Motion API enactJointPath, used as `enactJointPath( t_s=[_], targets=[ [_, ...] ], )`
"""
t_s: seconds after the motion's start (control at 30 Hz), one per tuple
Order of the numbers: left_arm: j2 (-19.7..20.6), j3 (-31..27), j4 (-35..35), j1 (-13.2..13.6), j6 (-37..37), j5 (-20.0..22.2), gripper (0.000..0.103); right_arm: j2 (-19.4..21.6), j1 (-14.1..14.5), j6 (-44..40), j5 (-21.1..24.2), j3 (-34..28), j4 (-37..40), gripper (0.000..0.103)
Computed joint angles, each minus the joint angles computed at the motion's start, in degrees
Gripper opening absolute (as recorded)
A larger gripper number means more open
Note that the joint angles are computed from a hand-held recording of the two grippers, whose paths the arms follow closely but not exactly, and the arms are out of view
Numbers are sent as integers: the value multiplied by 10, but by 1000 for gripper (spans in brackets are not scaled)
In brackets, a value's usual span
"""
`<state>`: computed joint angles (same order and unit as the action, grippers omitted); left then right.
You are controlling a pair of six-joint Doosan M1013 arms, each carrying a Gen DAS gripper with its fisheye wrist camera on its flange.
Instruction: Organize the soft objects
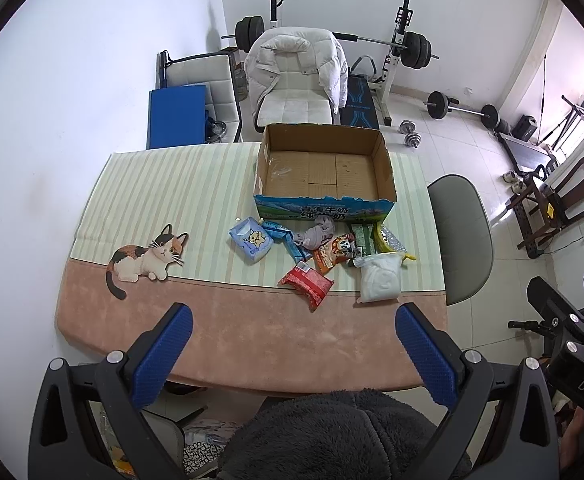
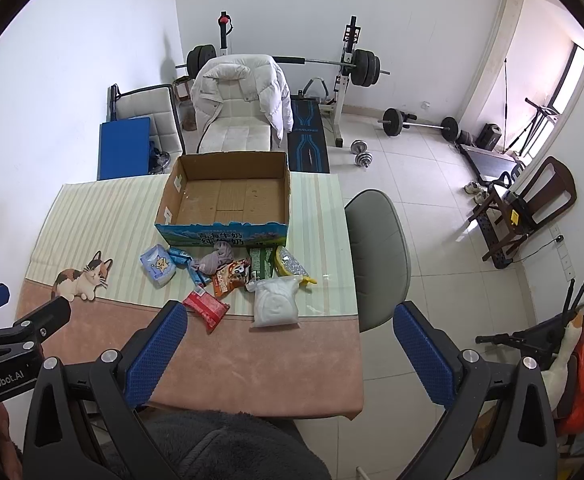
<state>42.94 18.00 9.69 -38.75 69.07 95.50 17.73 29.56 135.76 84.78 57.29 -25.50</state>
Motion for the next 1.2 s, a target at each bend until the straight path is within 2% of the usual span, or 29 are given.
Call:
enactJointPath(
  t_s=[0.8, 1.1, 1.2],
  targets=[
    [-5, 9, 1, -1, -3, -6, 103, -4, 0, -5, -1, -7, 1, 103],
    [-2, 4, 3, -3, -4, -3, 103, -3, 0, -7, 0, -11, 2, 103],
    [8, -17, 3, -2, -5, 9, 103, -2, -1, -8, 1, -14, 4, 103]
  ],
)
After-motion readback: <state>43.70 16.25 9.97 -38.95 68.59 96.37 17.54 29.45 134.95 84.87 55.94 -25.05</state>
